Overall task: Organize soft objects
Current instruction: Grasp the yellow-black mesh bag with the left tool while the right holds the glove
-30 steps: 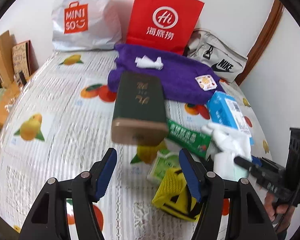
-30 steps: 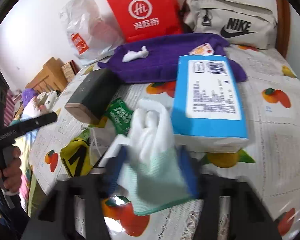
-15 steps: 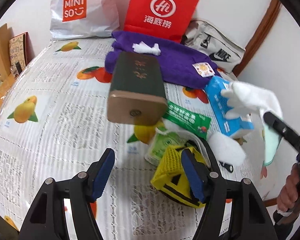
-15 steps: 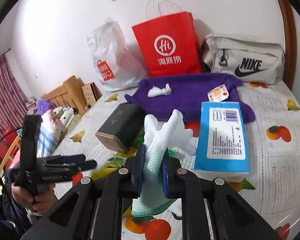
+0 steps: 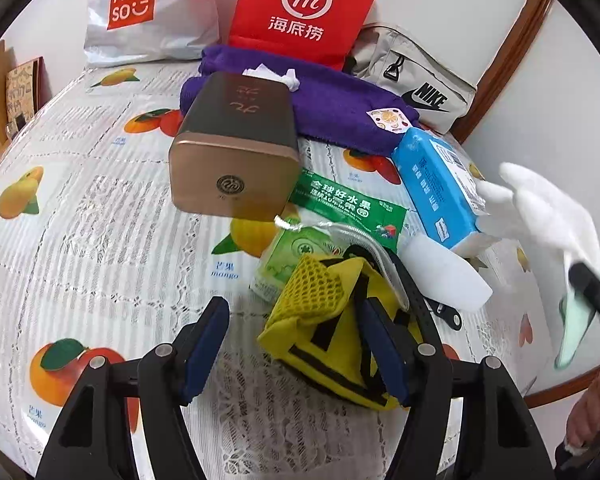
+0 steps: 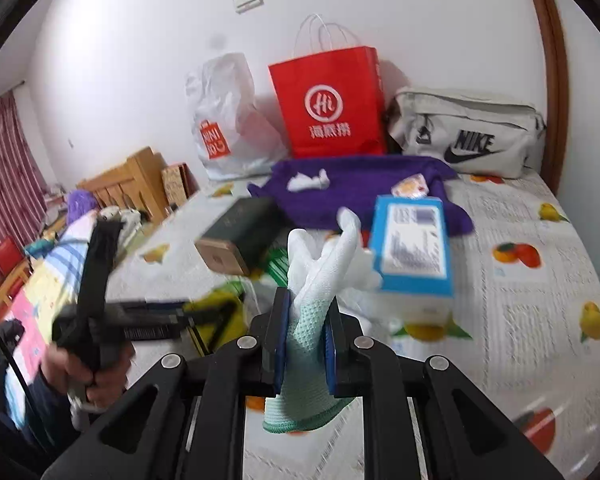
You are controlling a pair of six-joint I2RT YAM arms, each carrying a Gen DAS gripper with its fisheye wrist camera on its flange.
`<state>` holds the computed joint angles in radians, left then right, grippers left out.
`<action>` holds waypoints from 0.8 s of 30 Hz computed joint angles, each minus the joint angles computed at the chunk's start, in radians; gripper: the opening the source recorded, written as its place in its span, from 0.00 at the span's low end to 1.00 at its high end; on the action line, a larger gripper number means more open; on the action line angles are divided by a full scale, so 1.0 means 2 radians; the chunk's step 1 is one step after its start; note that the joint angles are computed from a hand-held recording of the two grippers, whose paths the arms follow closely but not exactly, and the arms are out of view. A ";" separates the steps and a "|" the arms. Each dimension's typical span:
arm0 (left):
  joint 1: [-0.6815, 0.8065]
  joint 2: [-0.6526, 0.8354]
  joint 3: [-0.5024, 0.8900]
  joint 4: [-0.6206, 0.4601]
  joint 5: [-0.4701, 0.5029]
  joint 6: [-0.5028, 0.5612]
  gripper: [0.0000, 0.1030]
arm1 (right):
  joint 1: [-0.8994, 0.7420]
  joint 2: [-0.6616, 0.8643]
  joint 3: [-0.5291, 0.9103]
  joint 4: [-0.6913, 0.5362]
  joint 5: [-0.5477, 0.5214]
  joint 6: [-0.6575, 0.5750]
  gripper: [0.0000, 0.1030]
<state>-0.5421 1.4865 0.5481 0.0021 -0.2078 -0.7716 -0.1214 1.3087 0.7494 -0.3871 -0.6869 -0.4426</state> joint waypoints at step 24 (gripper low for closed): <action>-0.008 -0.035 0.009 -0.032 -0.052 0.018 0.29 | -0.070 0.063 -0.063 0.049 0.061 -0.042 0.15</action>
